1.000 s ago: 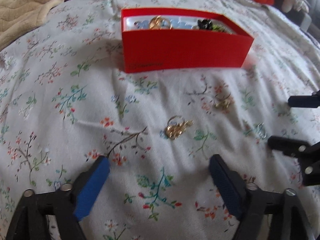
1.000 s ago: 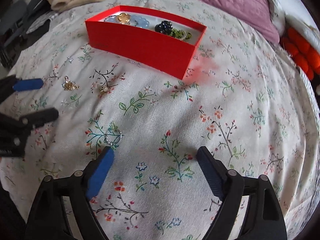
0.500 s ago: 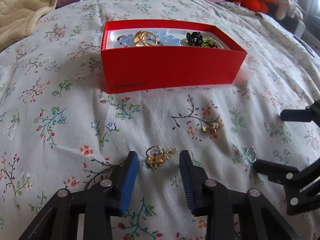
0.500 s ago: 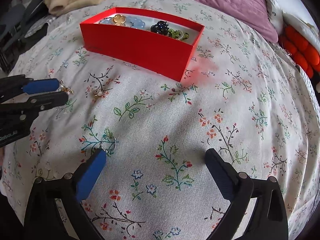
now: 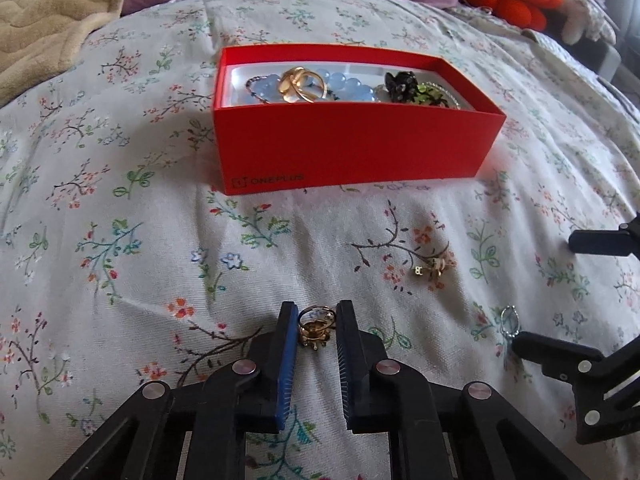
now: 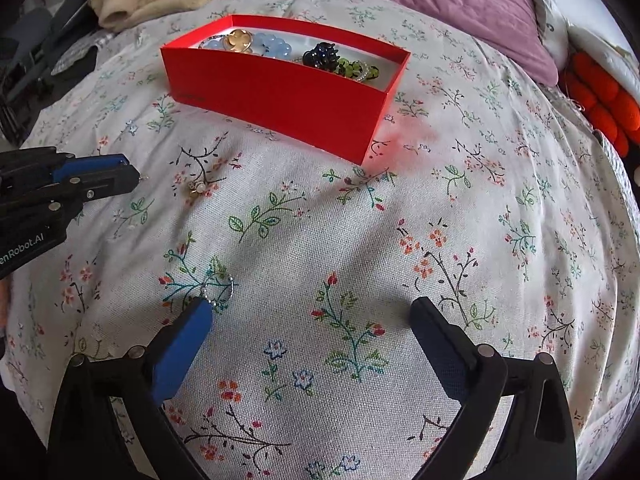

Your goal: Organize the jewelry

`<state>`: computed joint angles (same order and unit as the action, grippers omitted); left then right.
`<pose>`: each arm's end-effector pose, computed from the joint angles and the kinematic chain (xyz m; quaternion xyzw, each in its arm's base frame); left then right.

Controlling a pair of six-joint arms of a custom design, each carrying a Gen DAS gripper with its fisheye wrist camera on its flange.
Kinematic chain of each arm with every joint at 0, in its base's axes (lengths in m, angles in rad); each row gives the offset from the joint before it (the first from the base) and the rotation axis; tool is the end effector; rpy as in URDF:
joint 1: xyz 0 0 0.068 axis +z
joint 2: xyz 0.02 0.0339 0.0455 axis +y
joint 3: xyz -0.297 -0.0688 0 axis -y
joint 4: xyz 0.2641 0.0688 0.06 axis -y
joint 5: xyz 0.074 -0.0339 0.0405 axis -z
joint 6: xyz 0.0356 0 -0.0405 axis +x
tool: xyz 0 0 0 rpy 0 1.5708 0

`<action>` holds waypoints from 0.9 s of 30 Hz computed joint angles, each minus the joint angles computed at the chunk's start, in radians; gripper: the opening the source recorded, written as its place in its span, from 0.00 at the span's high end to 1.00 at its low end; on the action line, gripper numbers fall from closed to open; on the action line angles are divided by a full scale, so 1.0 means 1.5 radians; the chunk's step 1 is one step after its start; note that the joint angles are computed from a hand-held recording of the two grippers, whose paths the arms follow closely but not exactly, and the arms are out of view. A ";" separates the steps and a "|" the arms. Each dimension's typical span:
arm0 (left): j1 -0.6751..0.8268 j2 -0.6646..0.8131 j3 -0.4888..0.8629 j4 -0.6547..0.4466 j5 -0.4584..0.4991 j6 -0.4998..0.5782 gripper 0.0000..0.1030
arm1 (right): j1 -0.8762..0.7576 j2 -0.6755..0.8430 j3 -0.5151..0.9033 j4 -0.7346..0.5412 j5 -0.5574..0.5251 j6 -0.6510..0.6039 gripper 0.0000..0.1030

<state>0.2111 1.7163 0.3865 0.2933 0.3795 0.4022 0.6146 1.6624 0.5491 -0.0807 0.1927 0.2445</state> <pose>0.2363 0.0372 0.0731 0.1399 0.9381 -0.0952 0.3021 0.2145 0.1430 0.0975 -0.1622 0.9644 -0.0083 0.2088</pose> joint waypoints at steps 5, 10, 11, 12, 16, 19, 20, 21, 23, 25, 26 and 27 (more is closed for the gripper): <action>0.037 -0.027 0.007 -0.040 0.015 0.007 0.87 | -0.001 -0.012 0.000 -0.007 -0.020 -0.007 0.03; 0.067 -0.026 0.019 -0.064 0.012 0.016 0.87 | 0.019 -0.022 -0.008 0.006 -0.053 -0.017 0.03; 0.070 -0.024 0.021 -0.066 0.010 0.017 0.87 | 0.025 -0.020 -0.010 0.013 -0.057 -0.022 0.03; 0.073 -0.018 0.024 -0.069 0.007 0.018 0.87 | 0.028 -0.018 -0.010 0.017 -0.057 -0.026 0.03; 0.078 -0.014 0.026 -0.075 0.005 0.019 0.87 | 0.026 -0.010 -0.010 0.035 -0.085 -0.043 0.20; 0.079 -0.018 0.026 -0.080 0.006 0.022 0.87 | 0.019 -0.010 -0.012 0.045 -0.104 -0.058 0.33; 0.079 -0.018 0.027 -0.082 0.006 0.022 0.87 | 0.016 -0.008 -0.012 0.050 -0.111 -0.065 0.38; 0.079 -0.018 0.027 -0.083 0.006 0.023 0.87 | 0.012 -0.008 -0.012 0.053 -0.116 -0.070 0.41; 0.079 -0.018 0.025 -0.084 0.005 0.026 0.87 | 0.002 -0.007 -0.013 0.058 -0.129 -0.085 0.51; 0.077 -0.017 0.025 -0.084 0.003 0.027 0.87 | -0.009 -0.008 -0.013 0.059 -0.143 -0.097 0.56; 0.076 -0.016 0.025 -0.083 0.002 0.028 0.87 | -0.012 -0.008 -0.012 0.059 -0.147 -0.101 0.59; 0.076 -0.016 0.025 -0.083 0.001 0.029 0.87 | -0.015 -0.009 -0.014 0.059 -0.153 -0.107 0.60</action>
